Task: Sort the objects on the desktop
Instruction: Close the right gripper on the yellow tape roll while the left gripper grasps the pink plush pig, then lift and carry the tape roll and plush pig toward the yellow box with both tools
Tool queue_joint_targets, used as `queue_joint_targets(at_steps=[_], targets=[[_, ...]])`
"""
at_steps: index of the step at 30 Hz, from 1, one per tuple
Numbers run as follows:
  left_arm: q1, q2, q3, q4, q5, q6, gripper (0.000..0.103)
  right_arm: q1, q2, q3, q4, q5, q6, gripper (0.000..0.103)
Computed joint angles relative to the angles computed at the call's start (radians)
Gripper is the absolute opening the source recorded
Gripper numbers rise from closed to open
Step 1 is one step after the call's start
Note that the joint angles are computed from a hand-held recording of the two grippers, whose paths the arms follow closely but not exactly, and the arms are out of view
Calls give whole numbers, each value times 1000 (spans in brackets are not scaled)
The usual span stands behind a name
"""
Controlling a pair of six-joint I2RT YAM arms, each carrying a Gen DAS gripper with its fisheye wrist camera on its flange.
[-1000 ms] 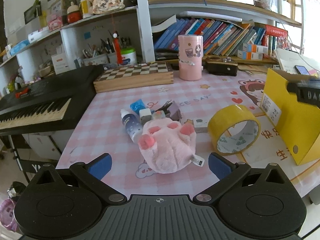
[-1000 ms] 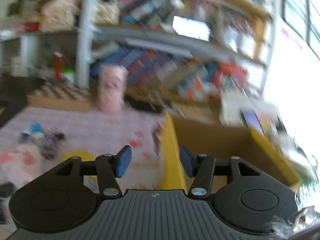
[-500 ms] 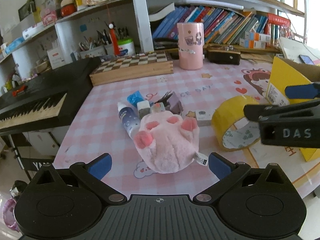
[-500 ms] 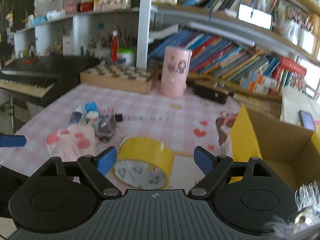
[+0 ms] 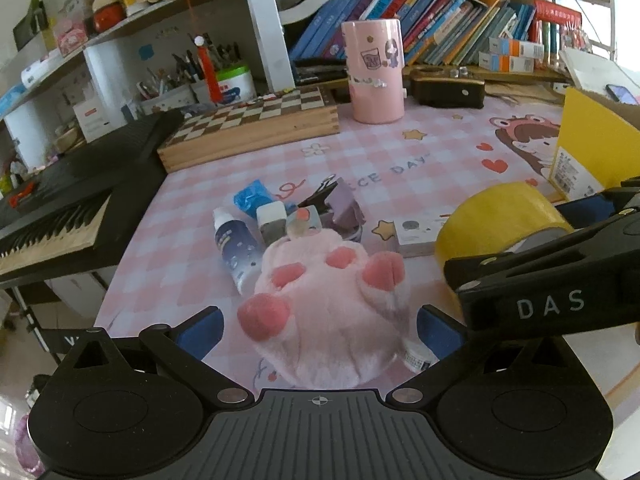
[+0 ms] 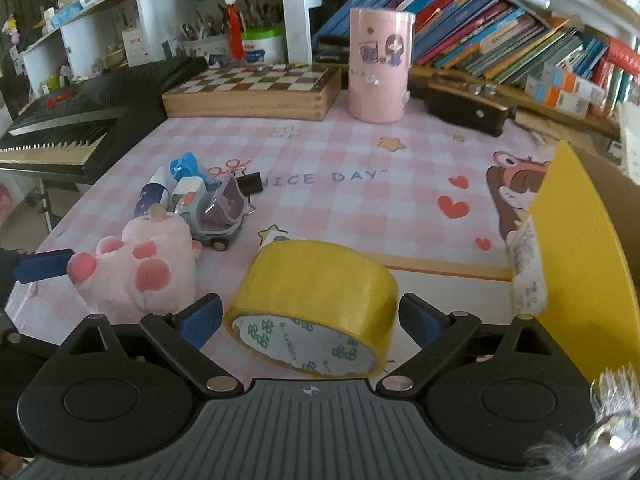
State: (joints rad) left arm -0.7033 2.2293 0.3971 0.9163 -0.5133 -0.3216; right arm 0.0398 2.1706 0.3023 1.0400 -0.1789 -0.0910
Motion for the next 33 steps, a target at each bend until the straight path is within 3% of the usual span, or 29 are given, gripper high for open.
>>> queue_joint_targets(at_steps=[8, 13, 16, 18, 21, 26, 33], targets=[[15, 61, 68, -36, 11, 36, 103, 4, 42, 97, -120, 1, 14, 98], [26, 79, 72, -14, 18, 54, 102, -2, 50, 106, -124, -1, 30, 94], [29, 72, 51, 19, 34, 65, 91, -2, 42, 92, -115, 6, 42, 93], [27, 61, 21, 60, 36, 70, 79, -5, 32, 66, -78, 5, 49, 93], [34, 34, -20, 88, 63, 67, 74, -2, 11, 13, -3, 18, 63, 93], [46, -12, -130, 221, 84, 63, 73, 13, -34, -99, 136, 54, 101, 93], [25, -105, -302, 413, 65, 28, 73, 20, -151, -250, 215, 92, 141, 93]])
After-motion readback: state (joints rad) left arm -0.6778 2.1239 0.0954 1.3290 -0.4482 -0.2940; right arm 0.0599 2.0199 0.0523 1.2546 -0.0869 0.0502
